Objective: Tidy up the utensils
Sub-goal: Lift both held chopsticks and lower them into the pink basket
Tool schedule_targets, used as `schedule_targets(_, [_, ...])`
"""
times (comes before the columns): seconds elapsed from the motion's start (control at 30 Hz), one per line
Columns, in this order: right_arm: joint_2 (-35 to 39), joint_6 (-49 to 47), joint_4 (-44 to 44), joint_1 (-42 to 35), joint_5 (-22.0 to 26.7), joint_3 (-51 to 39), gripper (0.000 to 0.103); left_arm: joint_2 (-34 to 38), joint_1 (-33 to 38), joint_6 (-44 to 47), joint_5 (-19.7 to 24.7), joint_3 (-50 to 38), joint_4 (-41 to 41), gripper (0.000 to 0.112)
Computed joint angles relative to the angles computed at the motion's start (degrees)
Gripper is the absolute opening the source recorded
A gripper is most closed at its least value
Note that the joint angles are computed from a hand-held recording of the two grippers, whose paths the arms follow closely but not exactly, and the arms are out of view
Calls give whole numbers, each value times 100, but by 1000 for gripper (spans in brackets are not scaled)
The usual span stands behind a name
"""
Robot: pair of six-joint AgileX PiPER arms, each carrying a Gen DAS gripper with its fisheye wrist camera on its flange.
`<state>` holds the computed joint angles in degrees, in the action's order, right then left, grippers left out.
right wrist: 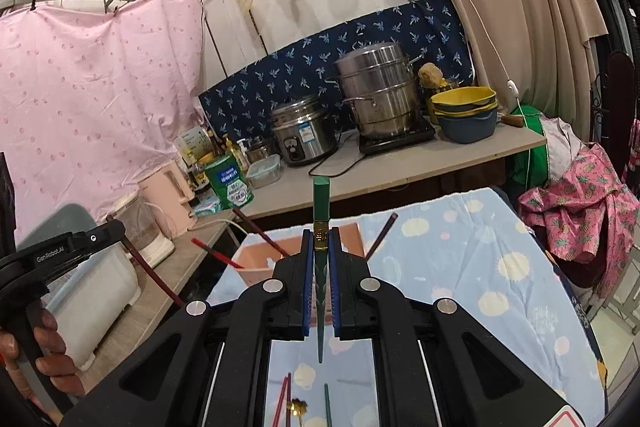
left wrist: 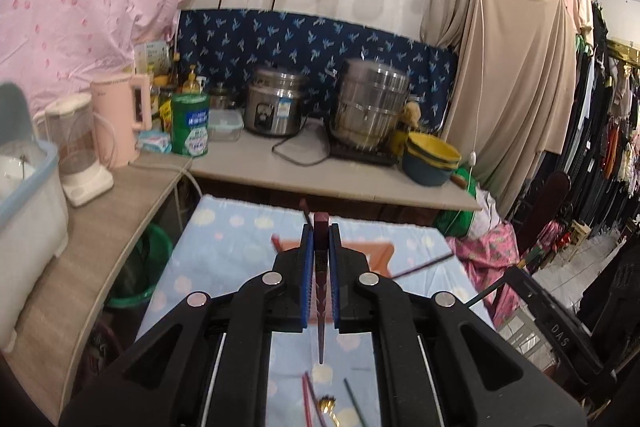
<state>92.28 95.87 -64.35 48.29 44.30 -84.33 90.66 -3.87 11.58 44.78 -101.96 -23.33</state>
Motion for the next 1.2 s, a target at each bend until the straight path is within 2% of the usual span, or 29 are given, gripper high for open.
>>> schedule_targets(0.13, [227, -58, -13, -369, -347, -516, 7, 505, -127, -367, 43, -1069, 310, 7])
schedule_targets(0.3, [630, -314, -40, -670, -478, -1293, 7, 1294, -219, -708, 303, -2530, 653, 7])
schedule_targets(0.4, [965, -603, 186, -865, -576, -1830, 7, 1712, -310, -872, 381, -3148, 935, 7])
schedule_targets(0.57, [1598, -1307, 818, -1095, -580, -2691, 7, 2449, -385, -1084, 820, -4132, 1260, 7])
schedule_targets(0.77, [2204, -1976, 1513, -1225, -465, -3243, 7, 2674, -389, -1094, 804, -3913, 1337, 7])
schedule_targets(1.07, [2387, -1963, 1819, -1314, -589, -2963, 7, 2610, -453, -1056, 589, -3265, 1403, 7])
schedule_targets(1.2, [2441, -1987, 1863, -1302, -558, -2981, 8, 2626, -458, -1089, 642, -3211, 1400, 7])
